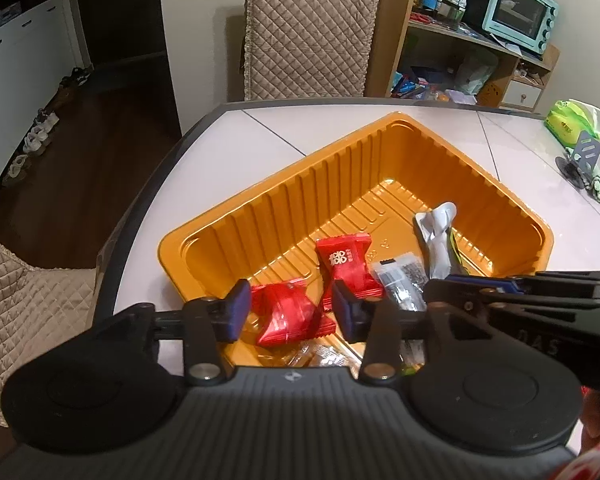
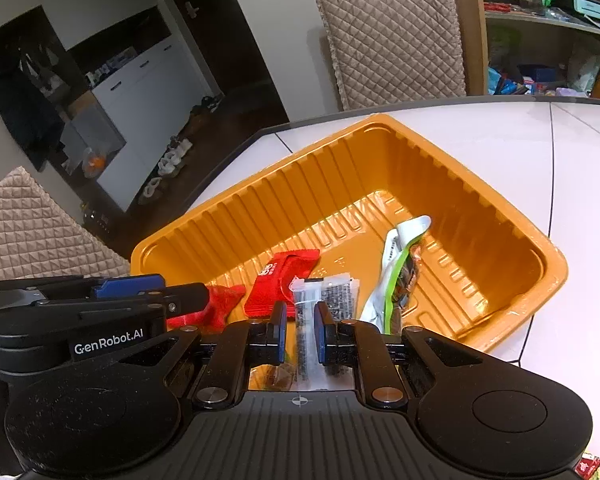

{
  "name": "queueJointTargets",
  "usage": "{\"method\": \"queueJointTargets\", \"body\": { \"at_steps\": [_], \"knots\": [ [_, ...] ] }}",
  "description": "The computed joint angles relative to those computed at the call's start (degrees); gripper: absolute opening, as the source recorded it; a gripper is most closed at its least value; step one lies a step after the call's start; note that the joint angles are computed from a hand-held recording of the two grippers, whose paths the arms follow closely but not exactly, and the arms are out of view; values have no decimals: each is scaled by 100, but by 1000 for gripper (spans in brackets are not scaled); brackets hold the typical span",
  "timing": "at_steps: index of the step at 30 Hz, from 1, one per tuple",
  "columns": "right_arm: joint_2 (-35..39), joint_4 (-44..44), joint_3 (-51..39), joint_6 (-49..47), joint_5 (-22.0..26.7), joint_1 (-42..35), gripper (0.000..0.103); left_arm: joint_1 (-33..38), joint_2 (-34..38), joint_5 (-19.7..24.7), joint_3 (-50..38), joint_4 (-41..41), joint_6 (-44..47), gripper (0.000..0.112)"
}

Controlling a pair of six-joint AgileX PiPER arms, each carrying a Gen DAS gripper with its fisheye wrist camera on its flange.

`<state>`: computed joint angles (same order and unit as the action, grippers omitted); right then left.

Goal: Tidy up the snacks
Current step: 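Open both tools to drop the red packet and green candy into the tray, then move both tools back toward the remaining candies on the table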

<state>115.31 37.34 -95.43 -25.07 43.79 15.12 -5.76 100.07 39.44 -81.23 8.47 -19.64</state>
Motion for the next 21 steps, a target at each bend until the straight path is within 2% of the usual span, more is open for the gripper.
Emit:
{"method": "queueJointTargets", "body": {
  "at_steps": [2, 4, 8, 10, 12, 14, 21],
  "knots": [
    [-55, 13, 53, -12, -9, -18, 15, 21, -27, 16, 7, -71, 12, 44],
    [-111, -12, 103, -4, -15, -31, 15, 20, -51, 60, -9, -69, -20, 50],
    [-224, -76, 199, 47, -13, -62, 18, 8, -157, 106, 18, -76, -49, 51],
    [-326, -57, 311, 66, -57, -92, 31, -5, -227, 131, 41, -70, -82, 53],
    [-478, 77, 527, -15, -247, -128, 64, -15, -299, 166, 66, -83, -107, 59],
    [-679, 287, 792, -207, -484, -163, 70, -30, -398, 199, 115, -65, -156, 61],
    [-1089, 436, 1088, -254, -452, -342, 72, -95, -803, 253, 299, -92, -233, 64]
  ]
}}
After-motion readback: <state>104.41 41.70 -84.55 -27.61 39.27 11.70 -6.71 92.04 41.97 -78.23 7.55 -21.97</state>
